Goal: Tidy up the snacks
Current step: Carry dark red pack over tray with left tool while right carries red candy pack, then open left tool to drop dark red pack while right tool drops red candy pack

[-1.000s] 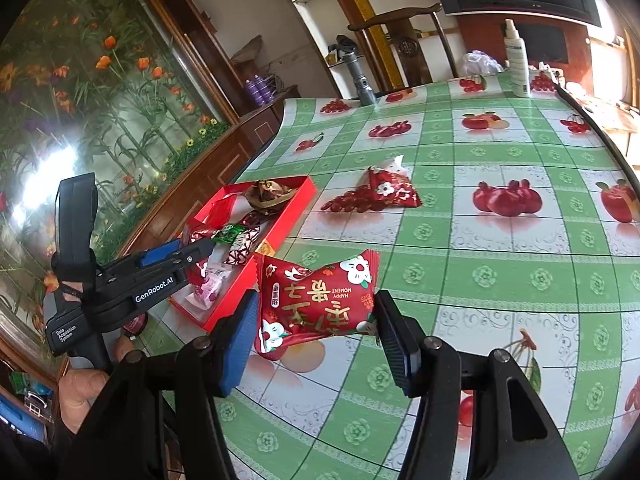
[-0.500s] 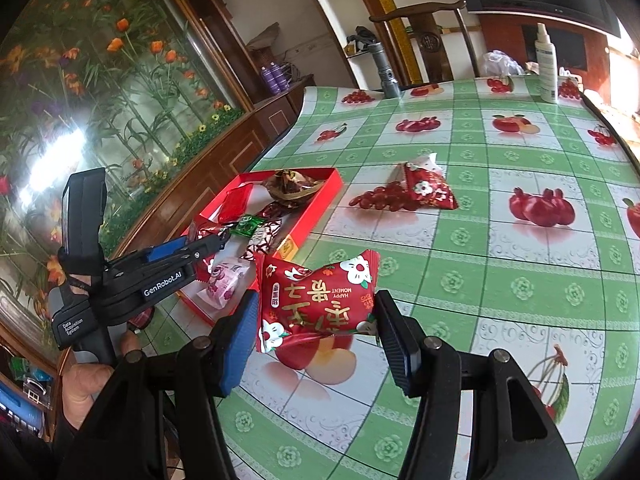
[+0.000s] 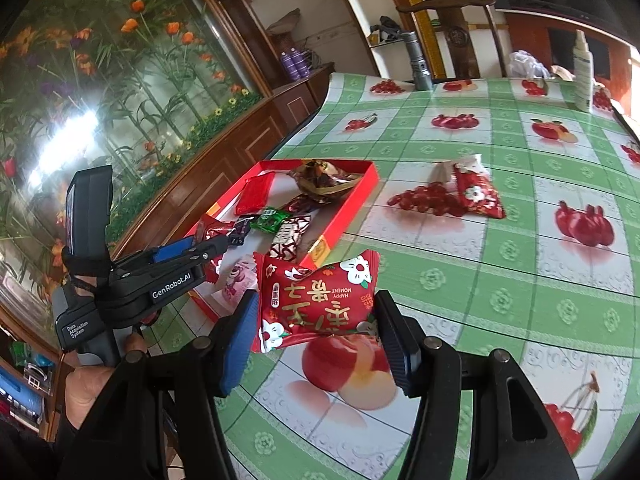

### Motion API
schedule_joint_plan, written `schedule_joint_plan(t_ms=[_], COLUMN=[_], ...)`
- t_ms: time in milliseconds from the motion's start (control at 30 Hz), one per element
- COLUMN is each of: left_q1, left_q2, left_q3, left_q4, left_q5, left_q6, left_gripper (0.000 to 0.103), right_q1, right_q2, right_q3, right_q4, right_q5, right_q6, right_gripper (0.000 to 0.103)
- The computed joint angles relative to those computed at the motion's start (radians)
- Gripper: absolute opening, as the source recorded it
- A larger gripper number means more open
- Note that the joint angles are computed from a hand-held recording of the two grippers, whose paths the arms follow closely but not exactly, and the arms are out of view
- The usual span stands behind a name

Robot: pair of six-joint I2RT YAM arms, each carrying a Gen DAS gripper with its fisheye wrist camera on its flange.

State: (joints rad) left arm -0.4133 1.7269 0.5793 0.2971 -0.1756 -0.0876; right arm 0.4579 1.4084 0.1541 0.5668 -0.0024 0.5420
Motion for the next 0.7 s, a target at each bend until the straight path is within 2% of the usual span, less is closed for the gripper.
schedule_joint_plan(t_ms=[133, 500, 700], left_q1=[0.044, 0.157, 0.186], left_q2=[0.011, 0.085, 0.141], left_q3=[0.005, 0.059, 0.106], left_q4=[0.007, 0.009, 0.004], left_q5=[0.009, 0.029, 0.021], left_q6=[0.011, 0.035, 0.038], left_gripper=[0.044, 0.044, 0.044], right_q1=[0.025, 0.045, 0.055], right_q2=[0.123, 0.387, 0.494], right_q3=[0.080, 0.373, 0.470], right_q4=[0.043, -0.009, -0.021], right_q5=[-0.014, -0.055, -0.063], right_q6=[-0.007, -0.071, -0.082], right_gripper=[0.057, 0.057, 0.057])
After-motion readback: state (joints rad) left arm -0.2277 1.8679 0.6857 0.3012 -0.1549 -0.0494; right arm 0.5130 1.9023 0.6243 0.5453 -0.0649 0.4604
